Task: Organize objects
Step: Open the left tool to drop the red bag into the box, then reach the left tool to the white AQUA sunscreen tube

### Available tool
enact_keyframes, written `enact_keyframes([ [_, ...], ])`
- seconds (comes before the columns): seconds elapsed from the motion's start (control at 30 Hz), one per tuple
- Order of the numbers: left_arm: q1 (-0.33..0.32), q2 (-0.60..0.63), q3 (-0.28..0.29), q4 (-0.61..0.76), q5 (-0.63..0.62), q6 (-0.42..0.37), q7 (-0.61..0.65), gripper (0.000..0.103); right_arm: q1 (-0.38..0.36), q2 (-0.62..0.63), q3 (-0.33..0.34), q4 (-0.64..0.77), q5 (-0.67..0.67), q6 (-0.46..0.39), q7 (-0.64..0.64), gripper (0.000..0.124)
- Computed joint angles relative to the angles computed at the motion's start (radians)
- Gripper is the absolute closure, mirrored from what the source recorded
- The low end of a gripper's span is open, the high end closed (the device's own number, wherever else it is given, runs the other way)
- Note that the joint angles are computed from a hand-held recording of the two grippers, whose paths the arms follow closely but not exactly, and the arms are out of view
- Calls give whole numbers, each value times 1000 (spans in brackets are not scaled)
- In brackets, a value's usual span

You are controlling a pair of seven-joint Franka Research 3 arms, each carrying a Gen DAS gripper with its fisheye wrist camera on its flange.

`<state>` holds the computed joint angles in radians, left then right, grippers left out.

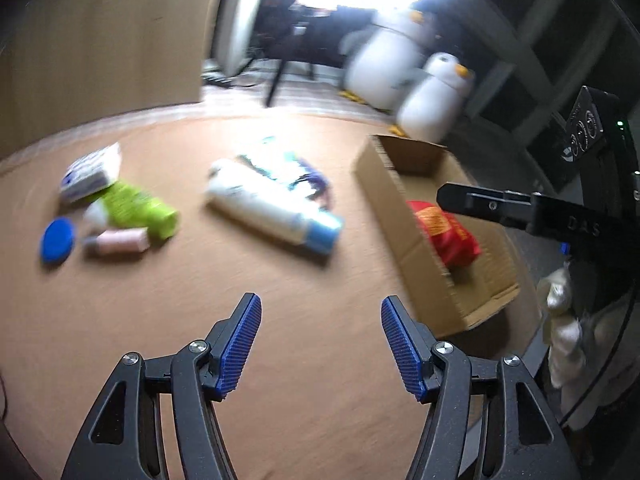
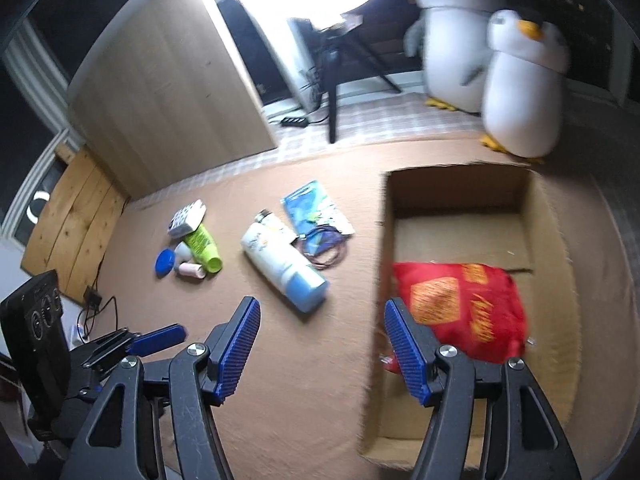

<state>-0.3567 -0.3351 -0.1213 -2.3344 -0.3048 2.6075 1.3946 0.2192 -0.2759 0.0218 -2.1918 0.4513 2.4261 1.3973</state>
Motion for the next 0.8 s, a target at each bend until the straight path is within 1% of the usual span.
enact_keyframes([
  [0.13, 25, -70, 19, -67, 10, -11, -27, 36, 19, 79, 21, 71, -14, -18, 7, 63],
  [0.23, 34, -115, 40, -110, 17, -20, -31, 36, 35, 145, 32, 135, -16, -47, 15, 63],
  [0.4, 44, -160, 61, -152, 28, -33, -43, 36, 57, 259, 56, 240, -79, -58, 68, 63],
  [0.63, 60, -220, 90, -207, 36, -52, -46, 36, 75, 390, 57, 354, -133, -85, 141, 63],
  [0.8, 73, -259, 103, -240, 45, -64, -55, 36, 94, 462, 49, 417, -221, -92, 203, 63],
])
